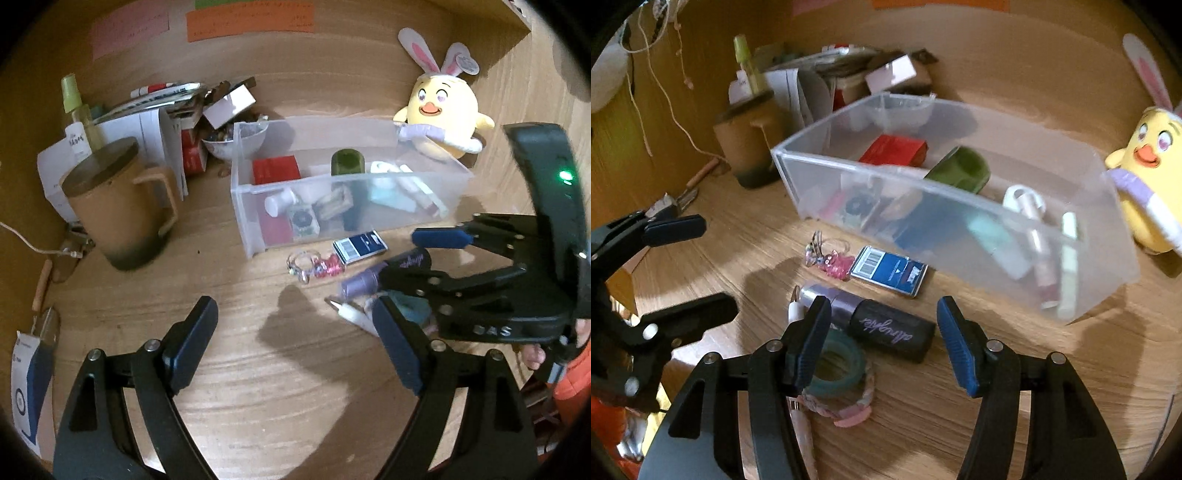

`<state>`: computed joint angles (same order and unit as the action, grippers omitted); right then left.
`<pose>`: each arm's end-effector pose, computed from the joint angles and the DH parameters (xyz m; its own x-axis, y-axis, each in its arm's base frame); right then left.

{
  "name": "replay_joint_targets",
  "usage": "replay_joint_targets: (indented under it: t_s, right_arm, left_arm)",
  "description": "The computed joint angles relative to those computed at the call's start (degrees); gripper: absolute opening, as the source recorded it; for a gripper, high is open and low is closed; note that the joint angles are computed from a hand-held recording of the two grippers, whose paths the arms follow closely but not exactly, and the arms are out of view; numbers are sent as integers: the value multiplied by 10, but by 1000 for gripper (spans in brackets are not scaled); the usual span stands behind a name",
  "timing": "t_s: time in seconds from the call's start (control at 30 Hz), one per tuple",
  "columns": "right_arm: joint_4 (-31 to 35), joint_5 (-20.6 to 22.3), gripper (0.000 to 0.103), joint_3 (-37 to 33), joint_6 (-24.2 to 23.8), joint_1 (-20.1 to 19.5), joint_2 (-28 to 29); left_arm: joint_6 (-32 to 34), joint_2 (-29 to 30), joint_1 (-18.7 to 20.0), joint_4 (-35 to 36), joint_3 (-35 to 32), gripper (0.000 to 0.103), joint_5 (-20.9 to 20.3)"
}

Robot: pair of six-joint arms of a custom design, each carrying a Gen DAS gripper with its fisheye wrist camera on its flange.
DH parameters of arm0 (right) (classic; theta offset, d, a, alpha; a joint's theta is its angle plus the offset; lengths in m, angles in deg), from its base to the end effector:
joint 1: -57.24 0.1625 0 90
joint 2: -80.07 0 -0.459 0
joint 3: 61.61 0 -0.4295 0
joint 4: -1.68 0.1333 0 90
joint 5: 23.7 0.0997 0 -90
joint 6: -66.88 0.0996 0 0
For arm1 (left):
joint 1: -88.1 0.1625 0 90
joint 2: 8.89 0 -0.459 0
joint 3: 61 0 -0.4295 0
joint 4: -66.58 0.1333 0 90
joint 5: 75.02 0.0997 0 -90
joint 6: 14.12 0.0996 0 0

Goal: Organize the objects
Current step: 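Grasp the teal tape roll with the left gripper while the right grasps the black spray bottle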

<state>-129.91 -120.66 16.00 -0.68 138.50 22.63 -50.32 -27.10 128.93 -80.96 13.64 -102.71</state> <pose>0.0014 -0.7885 0.3456 -0.5027 -0.7762 0.3806 -0.8466 0.5311 -0.0351 -0.4409 -0.6737 -0.0963 -0.7024 -0.1114 -0.7030 0.4234 0.7285 -0.5385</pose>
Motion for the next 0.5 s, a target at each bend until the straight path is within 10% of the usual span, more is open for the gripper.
replay_joint_targets:
  t_s: [0.5]
  right_arm:
    - [-33, 1, 45, -19, 42, -24, -5]
  left_arm:
    - [87, 42, 10, -30, -59, 86, -66]
